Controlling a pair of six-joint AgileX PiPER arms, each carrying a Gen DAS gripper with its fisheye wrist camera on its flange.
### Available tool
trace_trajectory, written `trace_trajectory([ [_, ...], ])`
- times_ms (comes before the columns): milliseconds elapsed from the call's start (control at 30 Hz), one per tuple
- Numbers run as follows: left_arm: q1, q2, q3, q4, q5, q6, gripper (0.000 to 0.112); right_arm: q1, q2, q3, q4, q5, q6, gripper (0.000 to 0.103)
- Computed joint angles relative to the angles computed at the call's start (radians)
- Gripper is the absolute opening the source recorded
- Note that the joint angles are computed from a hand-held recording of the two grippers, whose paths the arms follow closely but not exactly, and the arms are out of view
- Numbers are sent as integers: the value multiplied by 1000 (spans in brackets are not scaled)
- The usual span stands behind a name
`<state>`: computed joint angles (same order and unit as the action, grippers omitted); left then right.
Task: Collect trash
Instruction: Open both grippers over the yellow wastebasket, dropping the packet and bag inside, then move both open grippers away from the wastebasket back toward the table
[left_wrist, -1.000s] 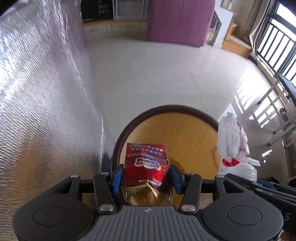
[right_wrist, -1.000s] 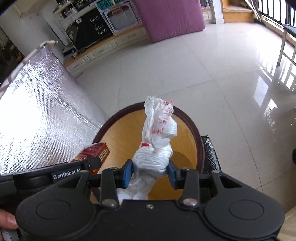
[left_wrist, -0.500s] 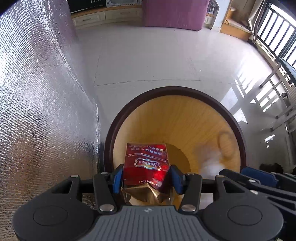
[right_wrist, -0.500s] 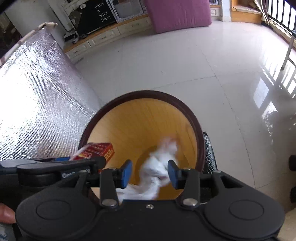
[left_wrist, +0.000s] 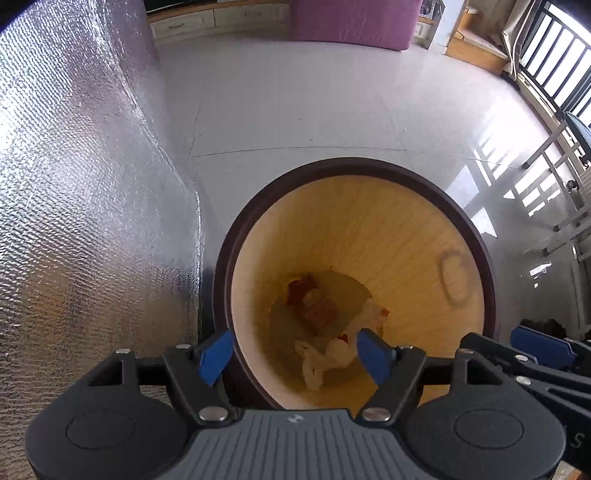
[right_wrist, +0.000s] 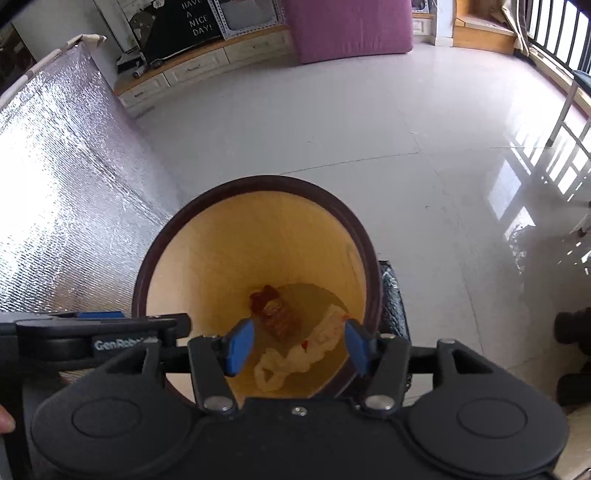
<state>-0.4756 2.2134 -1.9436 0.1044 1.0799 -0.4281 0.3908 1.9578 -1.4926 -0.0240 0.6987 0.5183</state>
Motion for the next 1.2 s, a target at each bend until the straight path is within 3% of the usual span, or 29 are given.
trace_trajectory([
  [133, 3, -23, 25, 10, 1, -4, 76, 4, -21, 20, -37, -2, 30, 63],
  [233, 0, -51, 54, 30, -1, -22, 84, 7, -46, 44, -67, -8, 50, 68],
  [433, 0, -119, 124, 68, -11, -64, 95, 18, -102, 100, -137, -13, 106, 84],
  [567, -3, -173, 183, 98, -15, -92, 96, 33, -136, 132, -197, -4, 163, 99],
  [667, 2, -217, 233, 99, -26, -108, 99, 45, -172, 166, -237, -6, 214, 103],
  [1200, -44, -485, 432, 154, -64, -152, 100, 179, -354, 259, -436, 115, 427, 103],
])
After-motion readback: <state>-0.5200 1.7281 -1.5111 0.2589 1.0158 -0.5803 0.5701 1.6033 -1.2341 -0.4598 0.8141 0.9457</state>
